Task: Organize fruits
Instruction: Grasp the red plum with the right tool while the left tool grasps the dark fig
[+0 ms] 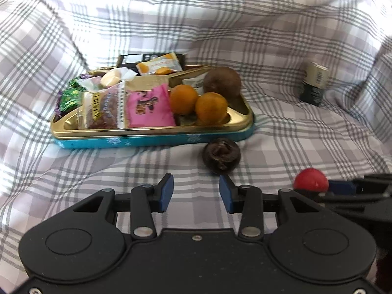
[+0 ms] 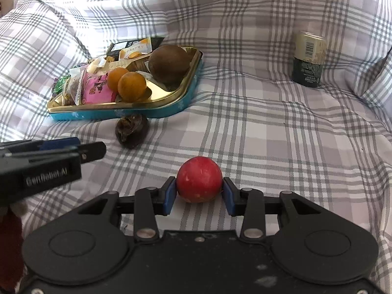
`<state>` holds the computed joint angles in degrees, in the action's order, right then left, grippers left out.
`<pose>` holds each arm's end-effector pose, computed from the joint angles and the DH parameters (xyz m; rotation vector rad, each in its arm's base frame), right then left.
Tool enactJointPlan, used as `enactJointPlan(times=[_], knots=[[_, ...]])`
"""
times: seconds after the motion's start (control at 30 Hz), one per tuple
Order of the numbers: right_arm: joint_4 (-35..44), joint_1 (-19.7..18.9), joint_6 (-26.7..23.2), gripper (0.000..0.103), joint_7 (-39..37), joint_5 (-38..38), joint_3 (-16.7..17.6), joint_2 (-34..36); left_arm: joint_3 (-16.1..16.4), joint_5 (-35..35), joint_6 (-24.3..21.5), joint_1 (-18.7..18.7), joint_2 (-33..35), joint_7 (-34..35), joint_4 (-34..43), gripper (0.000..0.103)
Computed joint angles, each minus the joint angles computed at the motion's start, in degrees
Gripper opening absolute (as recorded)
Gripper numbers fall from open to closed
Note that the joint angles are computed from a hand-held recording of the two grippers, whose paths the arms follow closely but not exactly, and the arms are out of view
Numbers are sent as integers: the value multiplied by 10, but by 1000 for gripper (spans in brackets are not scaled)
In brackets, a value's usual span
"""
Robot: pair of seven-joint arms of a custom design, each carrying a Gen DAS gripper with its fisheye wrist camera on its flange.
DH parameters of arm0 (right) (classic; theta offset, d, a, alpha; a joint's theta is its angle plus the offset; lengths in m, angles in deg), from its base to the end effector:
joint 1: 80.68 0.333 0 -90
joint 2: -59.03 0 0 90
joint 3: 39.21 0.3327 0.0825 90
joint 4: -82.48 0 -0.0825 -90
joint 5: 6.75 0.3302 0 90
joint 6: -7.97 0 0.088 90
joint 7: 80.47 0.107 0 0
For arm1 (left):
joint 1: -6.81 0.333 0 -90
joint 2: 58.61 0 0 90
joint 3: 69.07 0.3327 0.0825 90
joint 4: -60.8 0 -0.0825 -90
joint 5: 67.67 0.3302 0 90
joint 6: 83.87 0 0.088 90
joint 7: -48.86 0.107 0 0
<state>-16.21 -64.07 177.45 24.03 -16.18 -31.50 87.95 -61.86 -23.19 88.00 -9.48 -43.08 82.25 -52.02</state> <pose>0.6233 0.2745 0.4296 -1.9610 1.4765 -0.4465 0.5863 -0.1518 0.4576 -1.8212 1.6784 -0.7782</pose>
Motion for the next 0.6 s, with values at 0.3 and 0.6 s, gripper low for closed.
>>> enactJointPlan(times=[0.3, 0.6], knots=[[-8, -19, 27, 41, 22, 11, 3, -11, -27, -65, -26, 10, 25, 85, 40, 50], [-11, -36, 30, 41, 8, 28, 26, -12, -26, -154, -44, 2, 73, 161, 100, 53]])
